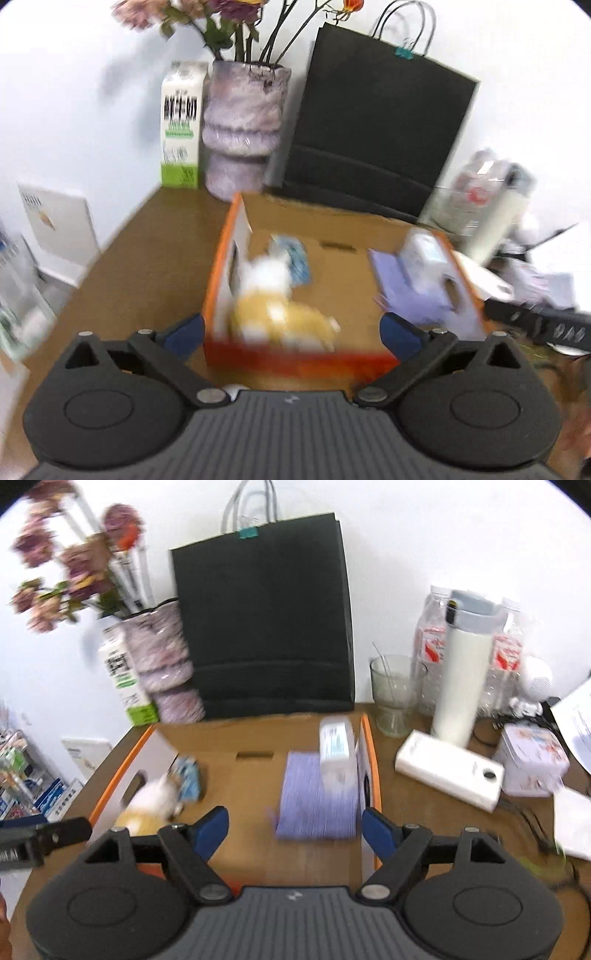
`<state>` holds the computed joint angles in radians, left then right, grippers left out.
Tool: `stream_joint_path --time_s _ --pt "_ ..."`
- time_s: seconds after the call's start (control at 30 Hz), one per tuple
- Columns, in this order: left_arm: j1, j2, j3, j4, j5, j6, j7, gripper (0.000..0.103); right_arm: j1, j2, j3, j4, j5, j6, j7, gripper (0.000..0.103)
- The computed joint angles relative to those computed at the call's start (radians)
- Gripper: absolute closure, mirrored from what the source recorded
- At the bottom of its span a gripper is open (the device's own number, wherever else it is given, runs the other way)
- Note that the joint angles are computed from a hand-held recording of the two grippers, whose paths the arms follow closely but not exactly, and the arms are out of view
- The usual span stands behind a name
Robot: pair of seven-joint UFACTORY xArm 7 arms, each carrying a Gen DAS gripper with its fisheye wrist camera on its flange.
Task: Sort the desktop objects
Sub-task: 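Withdraw both tools from the box back over the table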
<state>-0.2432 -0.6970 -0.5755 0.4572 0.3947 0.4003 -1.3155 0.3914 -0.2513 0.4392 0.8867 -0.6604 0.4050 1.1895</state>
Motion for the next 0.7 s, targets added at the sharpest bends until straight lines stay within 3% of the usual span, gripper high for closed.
stream_joint_path --time_s 0.03,0.1,0.2,0.33,0.47,0.57,0.7 --pt "-0.051 -0.066 0.01 -0.066 -0.026 -0.04 -0.03 0.0 0.009 -0.054 0.01 -0.053 -0.004 -0.014 0.029 0.021" --pt "-0.136 -0.193 -0.026 -0.157 -0.079 -0.025 -0.103 0.0 0.009 -0.171 0.058 -0.164 -0.014 -0.044 0.094 0.015" --pt "-0.256 -0.32 -0.144 -0.215 -0.121 0.102 -0.226 0.0 0.031 -0.335 0.149 -0.3 0.02 -0.029 0.141 0.014" --pt "-0.4 -0.358 -0.342 -0.22 -0.11 0.257 -0.387 0.0 0.12 -0.527 0.27 -0.444 0.123 0.006 0.235 0.014" --pt "-0.433 -0.253 -0.525 -0.139 -0.095 0.41 -0.498 0.0 0.216 -0.63 0.386 -0.521 0.237 0.037 0.35 0.014" --pt "-0.428 -0.176 -0.588 -0.101 -0.067 0.429 -0.543 0.0 0.256 -0.635 0.472 -0.504 0.268 0.151 0.395 0.014" --pt "-0.398 -0.092 -0.619 -0.07 0.003 0.433 -0.559 0.0 0.297 -0.647 0.504 -0.51 0.254 0.208 0.427 0.014"
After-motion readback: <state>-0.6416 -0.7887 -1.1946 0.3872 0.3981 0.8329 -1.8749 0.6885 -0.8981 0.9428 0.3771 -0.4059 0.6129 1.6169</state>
